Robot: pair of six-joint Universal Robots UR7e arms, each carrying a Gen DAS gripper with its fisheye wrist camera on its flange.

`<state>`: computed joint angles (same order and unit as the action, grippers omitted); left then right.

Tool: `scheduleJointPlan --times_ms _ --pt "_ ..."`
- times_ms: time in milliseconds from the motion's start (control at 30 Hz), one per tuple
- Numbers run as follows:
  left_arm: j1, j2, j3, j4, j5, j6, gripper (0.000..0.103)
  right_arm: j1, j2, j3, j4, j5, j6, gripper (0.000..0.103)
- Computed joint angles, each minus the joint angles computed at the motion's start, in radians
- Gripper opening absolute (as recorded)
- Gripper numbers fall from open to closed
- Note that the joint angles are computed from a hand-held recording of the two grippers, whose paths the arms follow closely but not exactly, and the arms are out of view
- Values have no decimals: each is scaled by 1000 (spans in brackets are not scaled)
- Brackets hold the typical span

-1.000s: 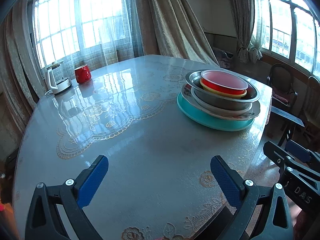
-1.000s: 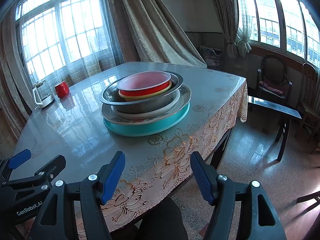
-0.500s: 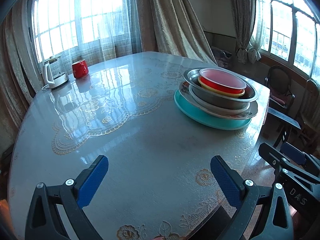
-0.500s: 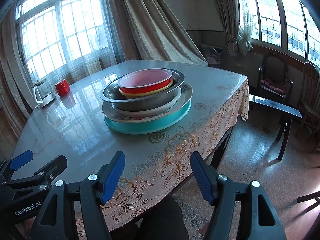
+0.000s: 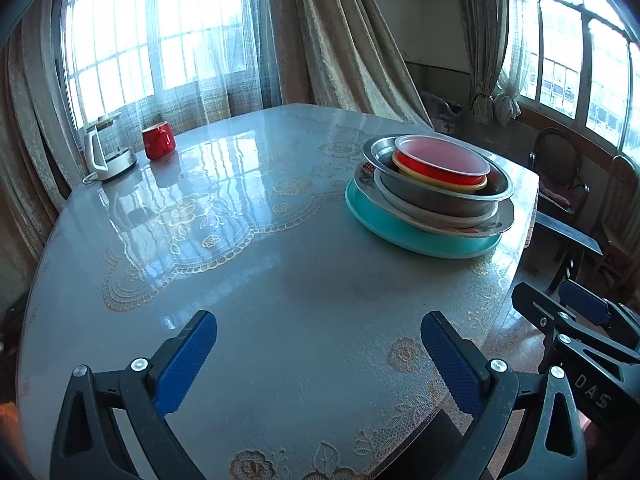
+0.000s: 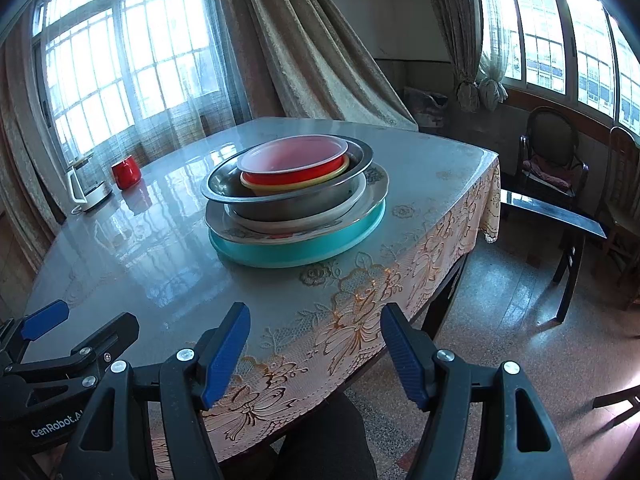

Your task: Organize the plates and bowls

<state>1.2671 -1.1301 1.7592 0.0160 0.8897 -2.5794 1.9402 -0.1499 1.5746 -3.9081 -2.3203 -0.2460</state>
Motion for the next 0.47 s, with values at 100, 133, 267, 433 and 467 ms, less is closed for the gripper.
scheduleJointPlan --times_ms 100,133,267,433,467 --pt "-10 -6 16 -39 -24 22 103 -2 -2 -1 1 1 0 69" --pt "-10 -6 15 -37 -24 19 103 -3 -3 -1 -1 1 -1 69" --pt "-3 12 -19 24 -13 -26 103 -6 -4 -3 4 1 2 69" --pt "-2 26 -33 31 -26 -34 103 -10 -4 -8 16 1 7 69" --pt "-2 27 -34 28 -29 -31 103 -10 -4 -9 19 0 10 69"
